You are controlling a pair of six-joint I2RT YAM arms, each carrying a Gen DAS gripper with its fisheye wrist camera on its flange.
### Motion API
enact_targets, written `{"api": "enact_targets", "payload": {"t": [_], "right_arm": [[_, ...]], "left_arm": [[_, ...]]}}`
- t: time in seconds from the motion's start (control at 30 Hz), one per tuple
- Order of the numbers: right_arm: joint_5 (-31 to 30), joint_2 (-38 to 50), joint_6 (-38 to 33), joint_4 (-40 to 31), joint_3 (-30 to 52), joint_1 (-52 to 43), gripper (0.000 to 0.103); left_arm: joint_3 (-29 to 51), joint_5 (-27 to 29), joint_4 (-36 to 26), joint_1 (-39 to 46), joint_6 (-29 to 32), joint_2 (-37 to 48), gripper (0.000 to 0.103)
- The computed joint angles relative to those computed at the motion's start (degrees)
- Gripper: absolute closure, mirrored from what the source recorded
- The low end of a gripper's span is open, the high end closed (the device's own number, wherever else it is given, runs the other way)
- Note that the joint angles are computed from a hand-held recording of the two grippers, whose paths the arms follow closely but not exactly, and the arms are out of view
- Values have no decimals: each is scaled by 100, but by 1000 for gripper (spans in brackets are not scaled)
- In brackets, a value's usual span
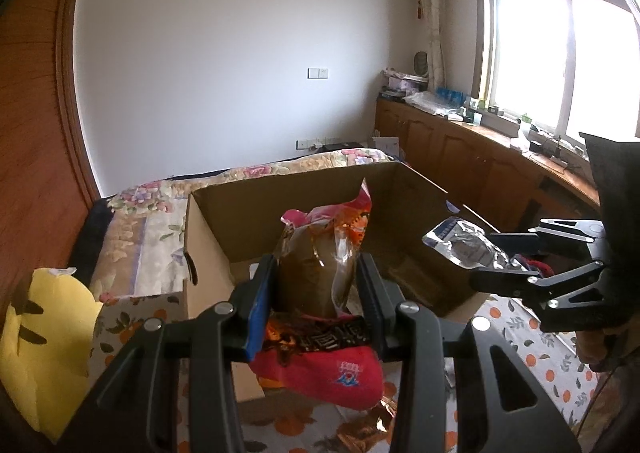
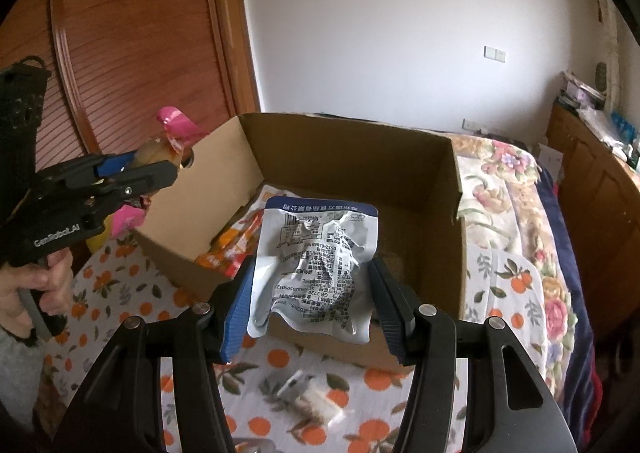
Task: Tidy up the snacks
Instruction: 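Open both tools to drop the packets into the box, then move both open tools back from the box to the snack pile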
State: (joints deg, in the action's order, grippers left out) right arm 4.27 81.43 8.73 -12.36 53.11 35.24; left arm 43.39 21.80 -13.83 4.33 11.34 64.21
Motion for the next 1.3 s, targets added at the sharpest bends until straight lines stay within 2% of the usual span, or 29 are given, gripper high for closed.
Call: {"api": "enact_targets", "payload": {"t": [0.4,0.7,0.93,1.13,1.3], "right_arm": [[-292,990,89,307,548,-381,46],[-415,1193,217,317,525,-318,44],[-589,624,246,376,123,-264,44],[-293,-248,430,185,-396,160,41],[206,-1252,659,-81,-983,625,41]], "left_arm": [[241,-169,332,-217,-38,686,63],[65,-360,383,-368,-240,676,62],[-113,-319,145,-391,-130,144,62],[-448,-430,-298,-489,101,-688,61],[-802,-185,-797,-427,212,-1540,61]]}}
